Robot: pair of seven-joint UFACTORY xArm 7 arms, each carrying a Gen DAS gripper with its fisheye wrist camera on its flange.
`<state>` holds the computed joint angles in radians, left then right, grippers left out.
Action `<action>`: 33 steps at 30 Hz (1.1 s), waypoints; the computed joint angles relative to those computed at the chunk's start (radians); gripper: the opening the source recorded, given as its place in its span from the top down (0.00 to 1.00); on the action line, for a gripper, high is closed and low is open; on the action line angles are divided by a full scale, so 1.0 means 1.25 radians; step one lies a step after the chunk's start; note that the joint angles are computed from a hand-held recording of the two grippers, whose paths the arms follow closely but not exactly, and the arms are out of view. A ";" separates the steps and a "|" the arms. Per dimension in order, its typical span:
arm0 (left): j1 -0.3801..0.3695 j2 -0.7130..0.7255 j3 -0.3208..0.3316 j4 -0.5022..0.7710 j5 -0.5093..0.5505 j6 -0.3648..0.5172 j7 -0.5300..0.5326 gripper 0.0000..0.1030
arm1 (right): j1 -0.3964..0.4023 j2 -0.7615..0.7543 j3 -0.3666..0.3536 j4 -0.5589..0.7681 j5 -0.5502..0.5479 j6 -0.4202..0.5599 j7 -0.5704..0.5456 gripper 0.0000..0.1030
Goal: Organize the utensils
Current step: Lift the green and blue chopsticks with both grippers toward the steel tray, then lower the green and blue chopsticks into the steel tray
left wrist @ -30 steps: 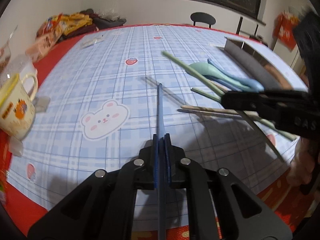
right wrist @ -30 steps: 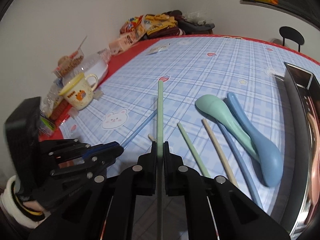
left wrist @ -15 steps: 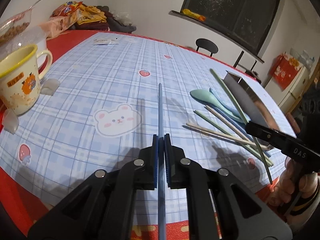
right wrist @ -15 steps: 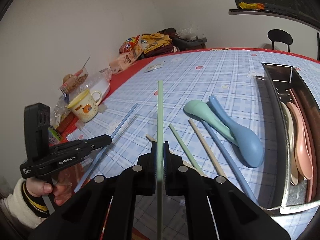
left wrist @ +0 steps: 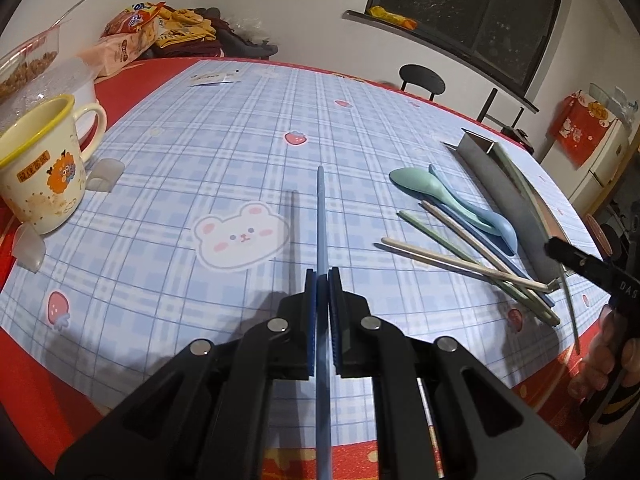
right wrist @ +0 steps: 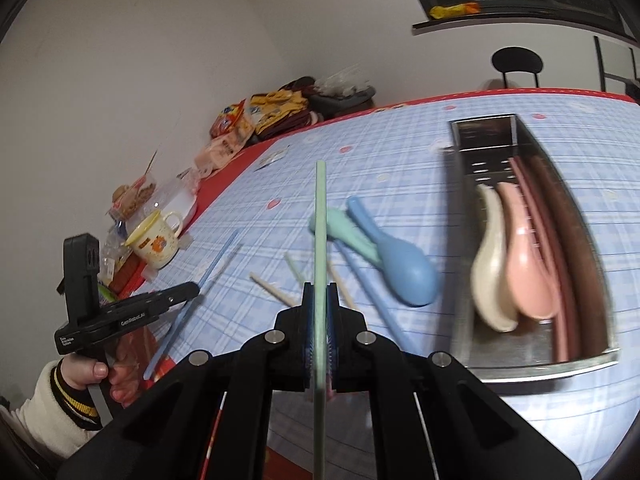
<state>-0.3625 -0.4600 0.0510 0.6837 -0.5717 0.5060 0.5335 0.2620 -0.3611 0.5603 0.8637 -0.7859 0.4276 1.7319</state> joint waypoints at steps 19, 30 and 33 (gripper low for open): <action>-0.097 0.044 -0.028 0.165 -0.163 0.099 -0.029 0.90 | -0.058 -0.317 -0.065 -0.232 0.199 -0.054 -0.089 0.94; -0.140 0.278 -0.176 0.399 -0.321 0.048 -0.101 0.90 | -0.170 -0.329 -0.095 -0.250 0.264 -0.114 -0.231 0.94; -0.139 0.325 -0.209 0.422 -0.307 0.027 -0.152 0.90 | -0.165 -0.319 -0.114 -0.287 0.307 -0.169 -0.255 0.94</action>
<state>-0.5360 -0.0535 -0.2101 1.2114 -0.9559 0.5394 0.3429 0.0562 -0.7596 0.4173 0.5044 -0.4028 0.2166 1.4137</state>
